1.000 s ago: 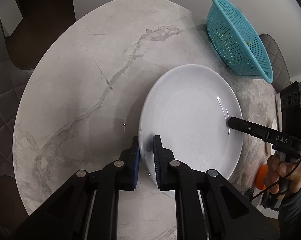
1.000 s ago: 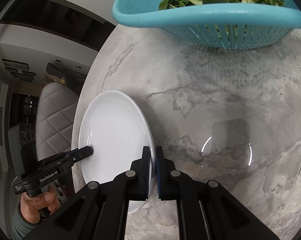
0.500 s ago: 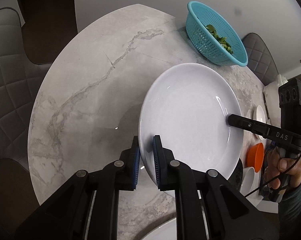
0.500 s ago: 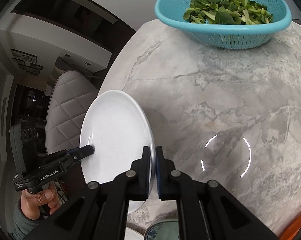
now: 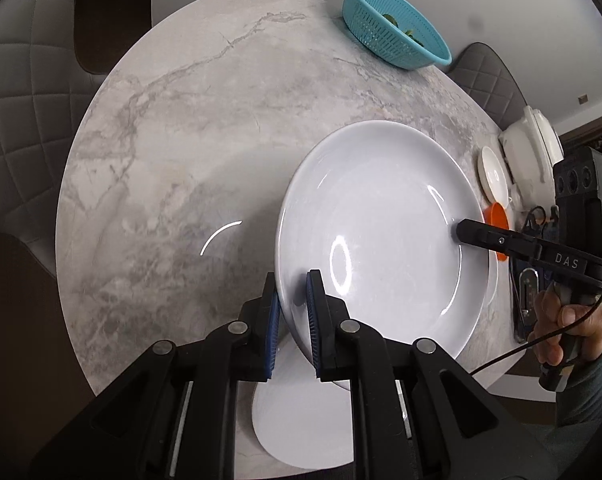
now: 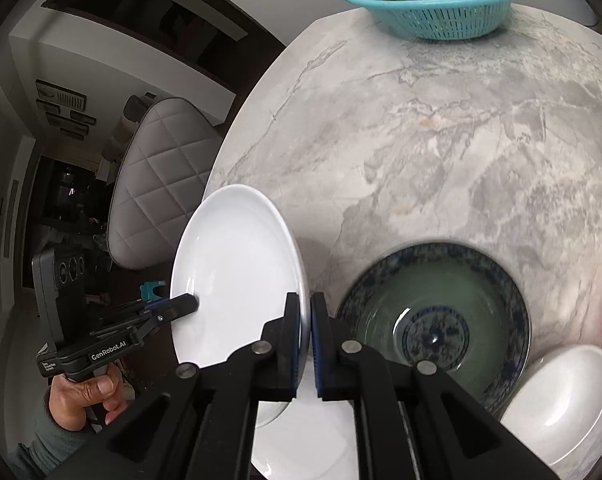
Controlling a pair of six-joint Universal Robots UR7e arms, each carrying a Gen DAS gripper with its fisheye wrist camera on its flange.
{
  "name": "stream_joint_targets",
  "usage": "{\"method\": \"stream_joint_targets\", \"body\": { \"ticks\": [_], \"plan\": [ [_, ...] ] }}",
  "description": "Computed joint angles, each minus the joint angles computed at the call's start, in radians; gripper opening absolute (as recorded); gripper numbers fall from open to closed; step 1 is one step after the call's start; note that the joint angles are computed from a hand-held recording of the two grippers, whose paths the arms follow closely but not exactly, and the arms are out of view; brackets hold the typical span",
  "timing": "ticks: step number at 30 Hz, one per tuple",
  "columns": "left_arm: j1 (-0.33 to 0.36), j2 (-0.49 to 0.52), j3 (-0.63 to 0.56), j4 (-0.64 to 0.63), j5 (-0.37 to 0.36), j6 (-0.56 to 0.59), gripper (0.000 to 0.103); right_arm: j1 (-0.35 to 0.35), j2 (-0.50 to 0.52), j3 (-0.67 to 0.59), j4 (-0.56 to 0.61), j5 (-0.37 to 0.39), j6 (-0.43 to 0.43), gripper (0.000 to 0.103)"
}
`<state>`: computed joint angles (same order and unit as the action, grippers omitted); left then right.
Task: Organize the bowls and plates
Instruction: 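Carry the medium plate with both grippers and lower it onto the large plate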
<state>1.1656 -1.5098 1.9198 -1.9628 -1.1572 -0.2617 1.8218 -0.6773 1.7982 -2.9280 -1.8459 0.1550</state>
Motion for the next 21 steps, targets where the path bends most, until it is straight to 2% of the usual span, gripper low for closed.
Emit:
{"method": "stream_joint_targets", "body": {
  "ticks": [12, 21],
  "plan": [
    [-0.039, -0.239, 0.249, 0.109, -0.044, -0.046, 0.011, 0.025, -0.007, 0.246, -0.165, -0.032, 0.094, 0.008],
    [-0.058, -0.283, 0.331, 0.124, -0.026, -0.021, 0.011, -0.004, 0.026, 0.365, -0.304, -0.031, 0.147, 0.008]
  ]
}}
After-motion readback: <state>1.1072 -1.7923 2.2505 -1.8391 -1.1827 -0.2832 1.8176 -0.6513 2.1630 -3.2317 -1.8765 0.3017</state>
